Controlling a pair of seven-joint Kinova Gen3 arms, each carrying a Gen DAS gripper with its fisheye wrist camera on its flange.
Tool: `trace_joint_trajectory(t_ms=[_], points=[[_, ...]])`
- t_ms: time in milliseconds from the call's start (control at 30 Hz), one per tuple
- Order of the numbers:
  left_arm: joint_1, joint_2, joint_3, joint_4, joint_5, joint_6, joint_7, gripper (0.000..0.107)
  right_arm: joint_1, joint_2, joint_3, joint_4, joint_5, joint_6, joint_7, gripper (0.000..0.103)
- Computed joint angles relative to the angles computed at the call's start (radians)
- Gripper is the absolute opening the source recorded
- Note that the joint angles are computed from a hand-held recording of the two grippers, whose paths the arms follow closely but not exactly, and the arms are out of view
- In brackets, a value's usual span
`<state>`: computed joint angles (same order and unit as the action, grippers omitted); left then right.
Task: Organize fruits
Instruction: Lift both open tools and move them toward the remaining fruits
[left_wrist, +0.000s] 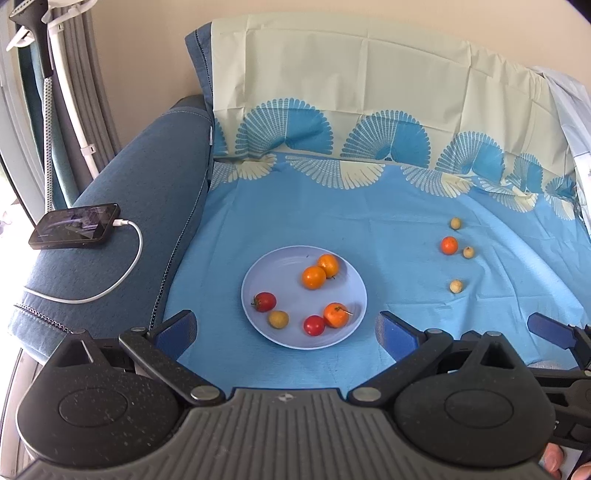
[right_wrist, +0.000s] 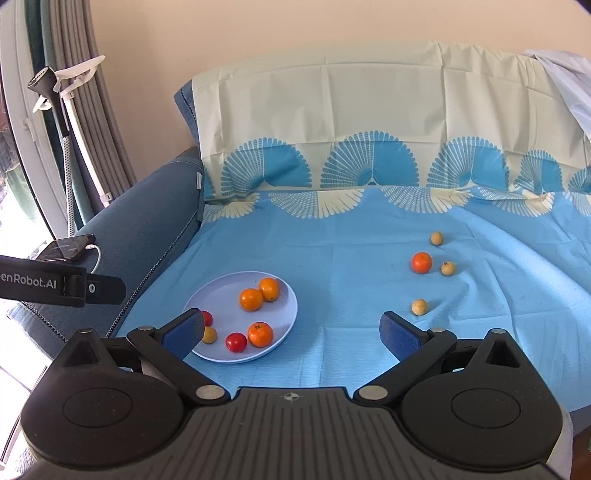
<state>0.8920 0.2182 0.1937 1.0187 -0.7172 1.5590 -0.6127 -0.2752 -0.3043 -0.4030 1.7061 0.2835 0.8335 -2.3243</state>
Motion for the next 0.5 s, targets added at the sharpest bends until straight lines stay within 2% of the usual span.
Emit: trace_joint_trajectory(t_ms=[500], points=[[0.046,0.026,-0.008,-0.043,-0.032,0.026,-0.016,0.103,0.024,-0.04,0.018,0.026,-0.024,-0.026,0.0,0.101]])
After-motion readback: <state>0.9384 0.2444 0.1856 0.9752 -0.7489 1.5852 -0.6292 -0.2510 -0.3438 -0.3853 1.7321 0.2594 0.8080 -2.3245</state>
